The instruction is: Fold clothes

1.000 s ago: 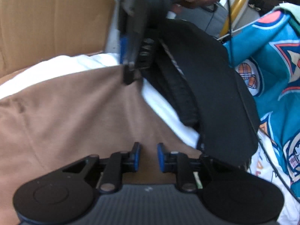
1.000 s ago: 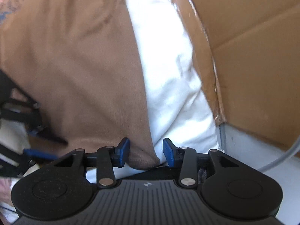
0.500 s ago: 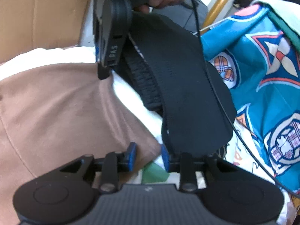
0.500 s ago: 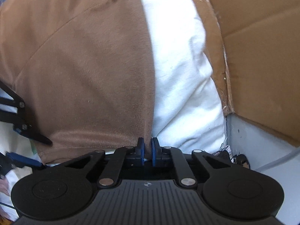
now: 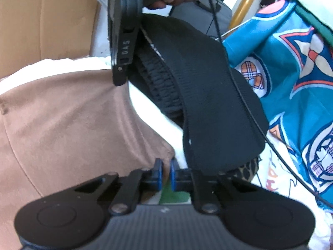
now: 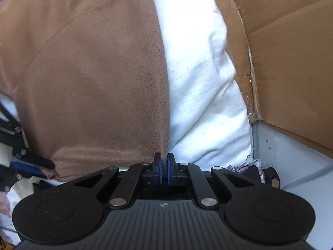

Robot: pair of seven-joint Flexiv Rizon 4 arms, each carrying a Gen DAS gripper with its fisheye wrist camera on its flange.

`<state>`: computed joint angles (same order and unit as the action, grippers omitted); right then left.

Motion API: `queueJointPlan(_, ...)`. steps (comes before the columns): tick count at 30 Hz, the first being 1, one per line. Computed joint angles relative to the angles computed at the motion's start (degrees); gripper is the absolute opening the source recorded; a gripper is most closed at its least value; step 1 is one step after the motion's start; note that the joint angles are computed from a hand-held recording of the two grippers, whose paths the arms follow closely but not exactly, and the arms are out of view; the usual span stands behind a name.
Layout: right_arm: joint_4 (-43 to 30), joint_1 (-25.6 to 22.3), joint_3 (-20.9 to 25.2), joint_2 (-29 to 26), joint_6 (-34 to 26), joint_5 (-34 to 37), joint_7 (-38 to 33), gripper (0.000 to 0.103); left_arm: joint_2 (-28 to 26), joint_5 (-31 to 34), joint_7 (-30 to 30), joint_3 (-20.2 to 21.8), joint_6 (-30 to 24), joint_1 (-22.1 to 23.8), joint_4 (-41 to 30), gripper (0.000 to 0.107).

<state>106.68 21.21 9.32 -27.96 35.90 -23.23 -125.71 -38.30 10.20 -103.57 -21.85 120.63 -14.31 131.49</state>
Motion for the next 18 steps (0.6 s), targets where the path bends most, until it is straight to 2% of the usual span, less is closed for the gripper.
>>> queueJointPlan(1, -2.3, 1.5, -0.8, -1.3, -0.3, -0.7, 0.9, 0.003, -0.3, -0.1, 0.0, 0.0, 0.1, -0.1, -0.2, 0.008)
queueJointPlan(4, -1.9, 2.0, -0.9, -1.0, -0.5, -2.3, 3.2, 0.008, -1.0, -0.5, 0.3, 0.7, 0.4, -1.2, -0.9, 0.008)
queueJointPlan(6, -0.5, 1.6, -0.7, 0.3, 1.5, -2.6, 4.0, 0.028, -0.8, 0.6, -0.3, -1.2, -0.5, 1.2, -0.6, 0.011)
queueJointPlan(9, 1.6, 0.0, 0.9, 3.2, 4.3, -0.3, 2.3, 0.046, 0.7, 2.3, -2.9, -5.5, -2.2, 7.1, 1.4, 0.023)
queueJointPlan(11, 2.7, -0.9, 2.0, 5.0, 5.0, 2.2, 0.6, 0.047, 3.4, 2.6, -4.2, -5.4, -1.6, 8.4, 3.7, 0.035)
queueJointPlan(15, 3.2, -1.6, 2.7, 7.5, 6.5, 5.5, -1.2, 0.049, 9.4, 3.9, -7.9, -5.2, -0.5, 12.3, 8.9, 0.038)
queueJointPlan(18, 2.1, 0.3, 3.3, 6.7, 7.6, 6.7, 1.1, 0.049, 14.0, 5.1, -10.9, -4.2, 0.0, 14.7, 12.5, 0.040)
